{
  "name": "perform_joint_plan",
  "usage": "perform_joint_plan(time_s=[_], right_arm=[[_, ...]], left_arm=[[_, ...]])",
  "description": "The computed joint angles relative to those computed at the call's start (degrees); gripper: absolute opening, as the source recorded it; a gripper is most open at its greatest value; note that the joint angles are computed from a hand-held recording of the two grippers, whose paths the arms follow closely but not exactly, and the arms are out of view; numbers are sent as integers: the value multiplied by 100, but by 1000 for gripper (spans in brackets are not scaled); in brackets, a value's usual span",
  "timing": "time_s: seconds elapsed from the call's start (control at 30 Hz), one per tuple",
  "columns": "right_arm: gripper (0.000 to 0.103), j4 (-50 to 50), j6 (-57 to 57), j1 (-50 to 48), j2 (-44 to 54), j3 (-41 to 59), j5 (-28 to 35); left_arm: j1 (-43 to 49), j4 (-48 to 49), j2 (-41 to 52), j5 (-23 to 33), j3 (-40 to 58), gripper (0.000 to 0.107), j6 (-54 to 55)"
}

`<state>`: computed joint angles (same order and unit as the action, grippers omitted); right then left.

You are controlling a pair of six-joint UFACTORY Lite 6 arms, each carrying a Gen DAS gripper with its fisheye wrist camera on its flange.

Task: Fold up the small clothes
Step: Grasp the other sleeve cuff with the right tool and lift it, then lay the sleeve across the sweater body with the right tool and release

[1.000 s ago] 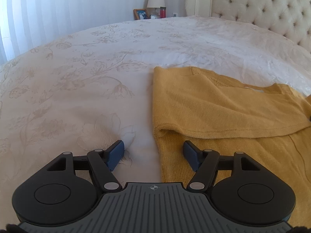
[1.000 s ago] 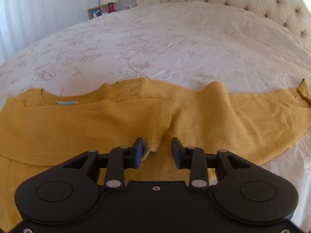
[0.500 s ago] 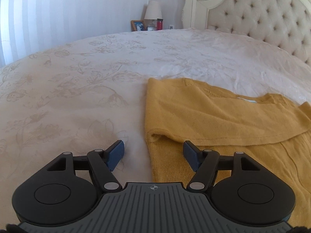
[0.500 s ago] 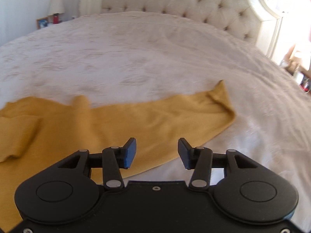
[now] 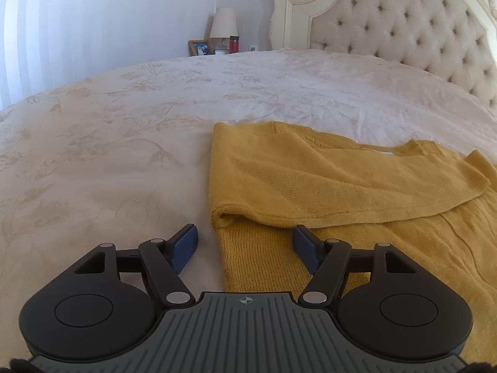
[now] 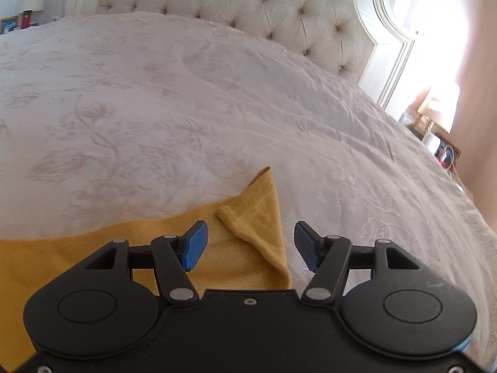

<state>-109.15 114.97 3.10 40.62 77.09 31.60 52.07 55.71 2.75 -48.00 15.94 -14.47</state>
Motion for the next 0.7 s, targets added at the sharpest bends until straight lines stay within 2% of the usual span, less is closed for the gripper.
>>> perform_joint_plan(time_s=[0.1,0.13,0.17,0.27,0.43,0.57,0.7], right_arm=[[58,388,-346,-172,345,357,-213],[36,422,-337,-247,323,358,-396],[9,695,-498,-273,291,373,-433],[9,731,-271,-243,-230,-27,-445],[9,412,191,234,-1948,-1134,-592],[9,1350,-658,1001,-3002,-1334,-754],[9,2633,-1676,2080,-3380,-907,-757]], left_arm=[[0,16,129,-33,73,68,-30],[-18,-2,130,-24,75,68,-24],[-23,-10,121,-22,68,68,-18],[7,69,113,-10,83,68,-85],[-5,255,-53,150,121,68,-360],[133,907,-289,273,236,68,-1133],[382,1687,-482,174,389,68,-2086]])
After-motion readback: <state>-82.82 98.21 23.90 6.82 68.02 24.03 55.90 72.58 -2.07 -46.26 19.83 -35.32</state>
